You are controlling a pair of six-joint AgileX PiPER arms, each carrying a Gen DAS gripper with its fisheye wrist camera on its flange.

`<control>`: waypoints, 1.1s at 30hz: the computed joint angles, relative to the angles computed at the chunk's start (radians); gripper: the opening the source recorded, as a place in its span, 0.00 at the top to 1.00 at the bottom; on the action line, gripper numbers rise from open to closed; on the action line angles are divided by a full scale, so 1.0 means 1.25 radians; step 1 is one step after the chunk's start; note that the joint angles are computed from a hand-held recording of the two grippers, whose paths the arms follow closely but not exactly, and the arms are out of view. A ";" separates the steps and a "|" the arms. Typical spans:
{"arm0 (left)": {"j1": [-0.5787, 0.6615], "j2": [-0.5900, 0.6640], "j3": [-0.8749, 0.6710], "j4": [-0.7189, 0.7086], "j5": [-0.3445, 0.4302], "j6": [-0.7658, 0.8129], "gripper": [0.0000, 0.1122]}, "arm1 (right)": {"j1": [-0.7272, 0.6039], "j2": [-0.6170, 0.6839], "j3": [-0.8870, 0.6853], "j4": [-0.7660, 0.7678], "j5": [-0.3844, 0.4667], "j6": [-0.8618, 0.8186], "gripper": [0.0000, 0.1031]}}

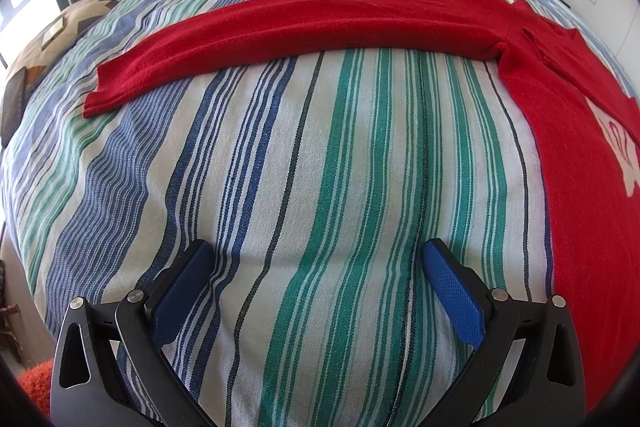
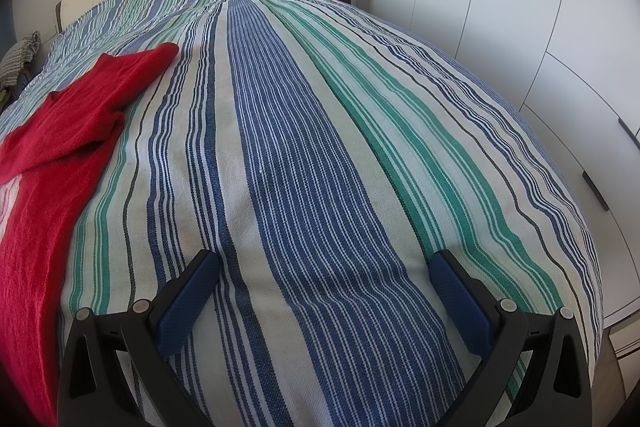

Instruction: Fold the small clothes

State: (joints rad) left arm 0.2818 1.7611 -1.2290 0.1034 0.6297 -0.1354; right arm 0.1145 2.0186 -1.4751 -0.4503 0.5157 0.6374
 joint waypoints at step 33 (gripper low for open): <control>0.441 0.393 -0.703 -0.489 0.432 -0.047 0.26 | 0.003 0.005 -0.005 -0.023 0.001 0.014 0.00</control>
